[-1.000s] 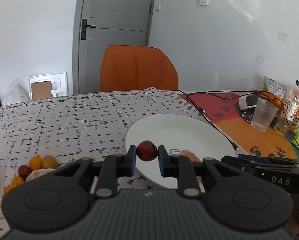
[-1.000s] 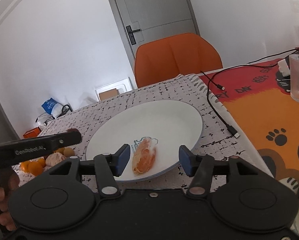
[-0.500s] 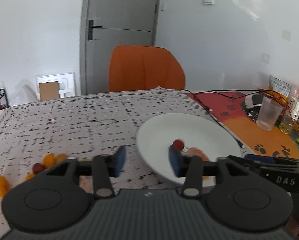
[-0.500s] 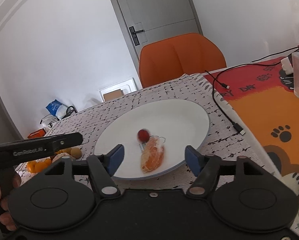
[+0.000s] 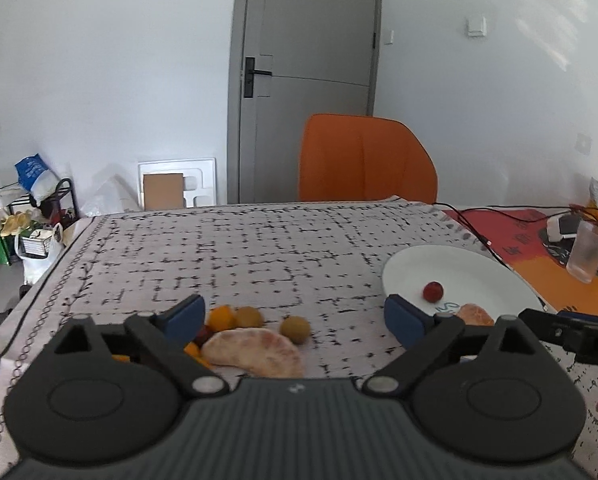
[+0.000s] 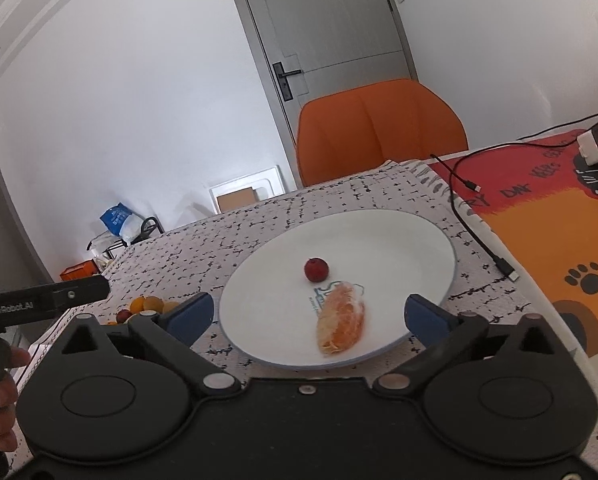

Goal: Organize fruits
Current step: 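Move both open tools back to the fruit pile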

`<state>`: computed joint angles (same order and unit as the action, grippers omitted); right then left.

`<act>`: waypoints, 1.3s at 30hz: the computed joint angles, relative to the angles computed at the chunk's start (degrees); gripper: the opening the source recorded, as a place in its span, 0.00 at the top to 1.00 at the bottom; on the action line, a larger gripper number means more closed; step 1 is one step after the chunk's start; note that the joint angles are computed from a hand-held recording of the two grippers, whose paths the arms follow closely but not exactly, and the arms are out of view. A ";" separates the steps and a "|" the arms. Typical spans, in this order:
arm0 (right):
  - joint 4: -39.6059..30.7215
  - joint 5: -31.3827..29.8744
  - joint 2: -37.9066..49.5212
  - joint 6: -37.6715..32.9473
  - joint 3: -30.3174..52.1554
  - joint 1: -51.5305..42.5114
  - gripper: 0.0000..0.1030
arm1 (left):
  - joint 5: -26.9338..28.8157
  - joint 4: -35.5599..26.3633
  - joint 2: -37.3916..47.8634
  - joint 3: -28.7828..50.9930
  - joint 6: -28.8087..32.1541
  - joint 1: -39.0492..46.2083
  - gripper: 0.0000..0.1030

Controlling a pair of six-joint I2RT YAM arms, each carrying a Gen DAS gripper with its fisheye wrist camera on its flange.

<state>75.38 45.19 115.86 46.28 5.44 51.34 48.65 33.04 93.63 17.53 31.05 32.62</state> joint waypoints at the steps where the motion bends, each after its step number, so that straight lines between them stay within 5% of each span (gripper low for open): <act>1: -1.07 -0.02 -0.55 0.00 0.39 0.13 0.00 | 0.55 -1.67 -0.12 0.74 0.63 0.96 0.06; 15: -9.12 -1.37 -4.67 -2.58 6.44 3.51 0.00 | 3.75 -16.15 1.02 8.89 6.61 11.61 0.03; 26: -15.31 -1.67 -3.68 -4.06 14.33 5.88 0.00 | 5.23 -22.54 5.29 15.64 10.38 18.56 0.00; 39: -19.75 -9.34 -0.89 -9.41 22.85 4.90 0.00 | 5.34 -25.32 13.41 23.40 11.17 22.27 0.00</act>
<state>55.63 35.86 114.96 36.87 28.29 56.24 54.00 7.72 107.04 40.92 42.21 54.90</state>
